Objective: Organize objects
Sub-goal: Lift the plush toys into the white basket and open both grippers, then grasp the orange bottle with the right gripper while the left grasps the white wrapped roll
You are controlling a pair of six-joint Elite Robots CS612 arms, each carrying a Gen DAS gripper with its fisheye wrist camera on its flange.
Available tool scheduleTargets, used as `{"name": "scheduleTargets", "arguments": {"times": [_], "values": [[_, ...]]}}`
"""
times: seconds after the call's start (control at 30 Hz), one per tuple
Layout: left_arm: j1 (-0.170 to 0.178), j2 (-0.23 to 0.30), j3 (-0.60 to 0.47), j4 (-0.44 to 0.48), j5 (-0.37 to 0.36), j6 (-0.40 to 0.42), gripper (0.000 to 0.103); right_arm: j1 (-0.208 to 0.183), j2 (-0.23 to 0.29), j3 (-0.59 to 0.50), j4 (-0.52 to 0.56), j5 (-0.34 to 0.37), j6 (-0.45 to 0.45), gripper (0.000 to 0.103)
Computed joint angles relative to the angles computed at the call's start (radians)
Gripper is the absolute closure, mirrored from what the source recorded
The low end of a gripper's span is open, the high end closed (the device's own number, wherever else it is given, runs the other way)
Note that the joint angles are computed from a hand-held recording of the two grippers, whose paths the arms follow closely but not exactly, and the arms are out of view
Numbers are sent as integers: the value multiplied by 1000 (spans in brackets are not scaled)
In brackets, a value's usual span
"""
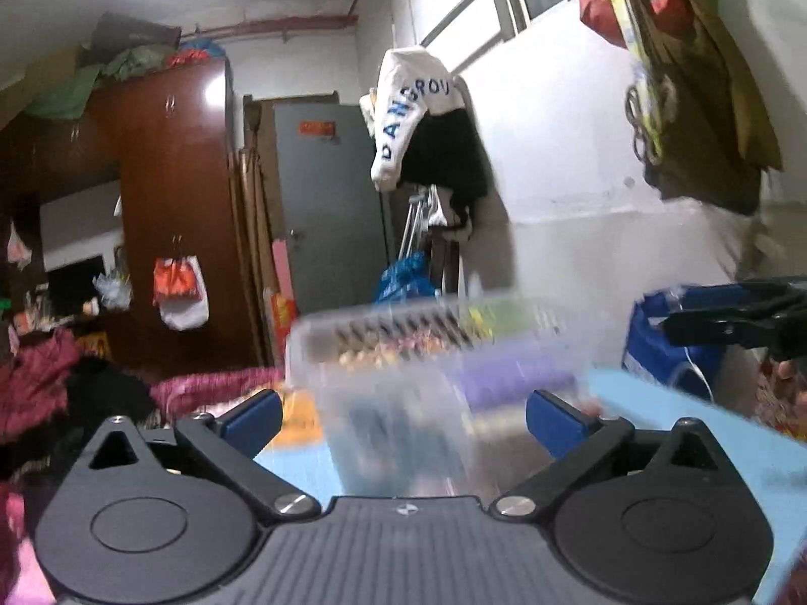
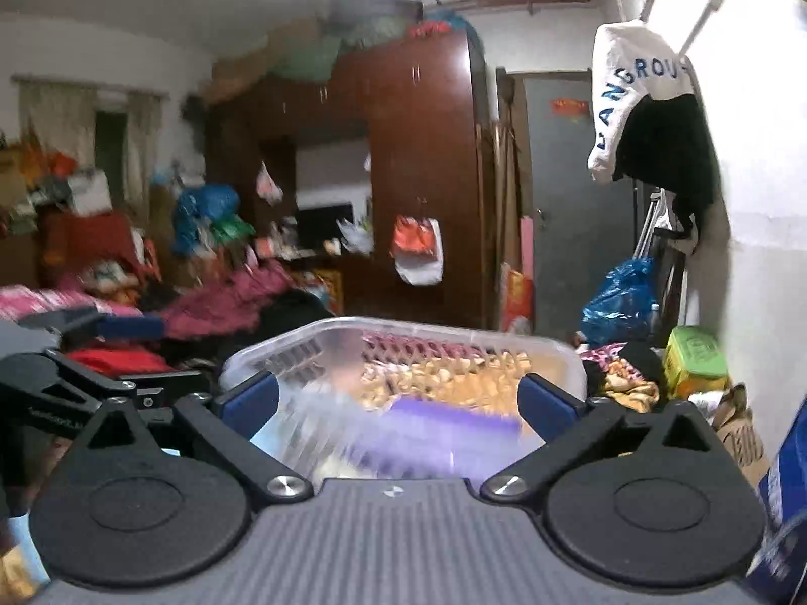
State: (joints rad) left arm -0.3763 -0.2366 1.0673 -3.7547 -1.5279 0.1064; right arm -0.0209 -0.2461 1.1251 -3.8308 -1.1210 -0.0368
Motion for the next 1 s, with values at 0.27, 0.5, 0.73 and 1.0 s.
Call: {"name": "scheduleTargets", "arguments": {"times": [0.27, 0.5, 0.73, 1.0], "values": [[3, 8, 82, 4, -21, -85, 0, -13, 13, 107, 11, -96, 29, 0], [5, 23, 40, 49, -16, -114, 0, -2, 17, 31, 158, -124, -23, 0], [-1, 26, 8, 138, -43, -90, 0, -14, 21, 31, 200, -85, -6, 11], [-14, 25, 3, 181, -22, -69, 0, -12, 13, 33, 252, -84, -31, 20]]}}
